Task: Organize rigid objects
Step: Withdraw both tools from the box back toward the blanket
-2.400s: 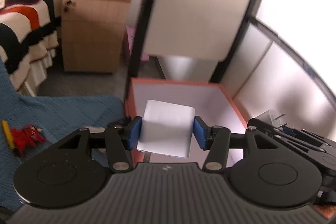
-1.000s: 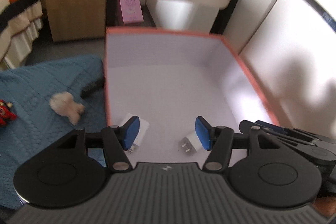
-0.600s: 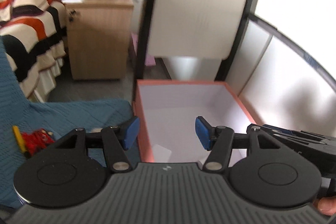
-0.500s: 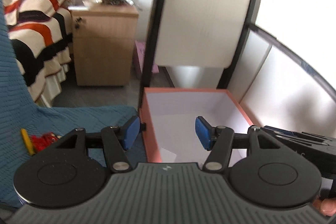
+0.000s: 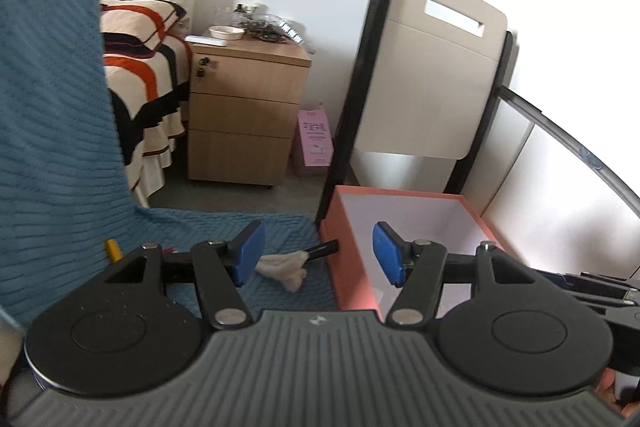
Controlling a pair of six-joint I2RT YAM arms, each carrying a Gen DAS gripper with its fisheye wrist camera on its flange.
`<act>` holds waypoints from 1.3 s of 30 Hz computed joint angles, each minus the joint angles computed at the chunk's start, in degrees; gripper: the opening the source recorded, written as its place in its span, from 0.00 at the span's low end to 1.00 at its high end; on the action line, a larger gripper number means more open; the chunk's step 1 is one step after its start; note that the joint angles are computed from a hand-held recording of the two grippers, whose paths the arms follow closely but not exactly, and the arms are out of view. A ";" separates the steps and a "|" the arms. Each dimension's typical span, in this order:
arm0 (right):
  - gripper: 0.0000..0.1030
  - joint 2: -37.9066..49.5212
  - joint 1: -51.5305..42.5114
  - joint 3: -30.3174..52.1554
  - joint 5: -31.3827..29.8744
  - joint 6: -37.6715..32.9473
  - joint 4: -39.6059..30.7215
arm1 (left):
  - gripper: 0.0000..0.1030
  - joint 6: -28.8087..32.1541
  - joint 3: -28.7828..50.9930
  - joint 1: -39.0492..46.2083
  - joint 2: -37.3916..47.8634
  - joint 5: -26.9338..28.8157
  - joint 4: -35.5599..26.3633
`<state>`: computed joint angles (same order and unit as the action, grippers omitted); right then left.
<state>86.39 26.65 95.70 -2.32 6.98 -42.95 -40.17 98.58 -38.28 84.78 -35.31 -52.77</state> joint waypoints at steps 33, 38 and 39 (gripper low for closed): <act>0.31 -8.40 20.08 -18.90 15.19 12.59 6.07 | 0.64 -8.28 -34.26 -2.68 -28.92 -1.76 -2.24; 0.31 -7.61 18.45 -21.42 14.15 13.09 9.13 | 0.65 -5.80 -39.69 1.60 -28.93 2.46 4.15; 0.31 -7.26 18.04 -21.68 13.77 13.09 9.65 | 0.68 -5.08 -40.69 2.58 -28.70 3.20 5.72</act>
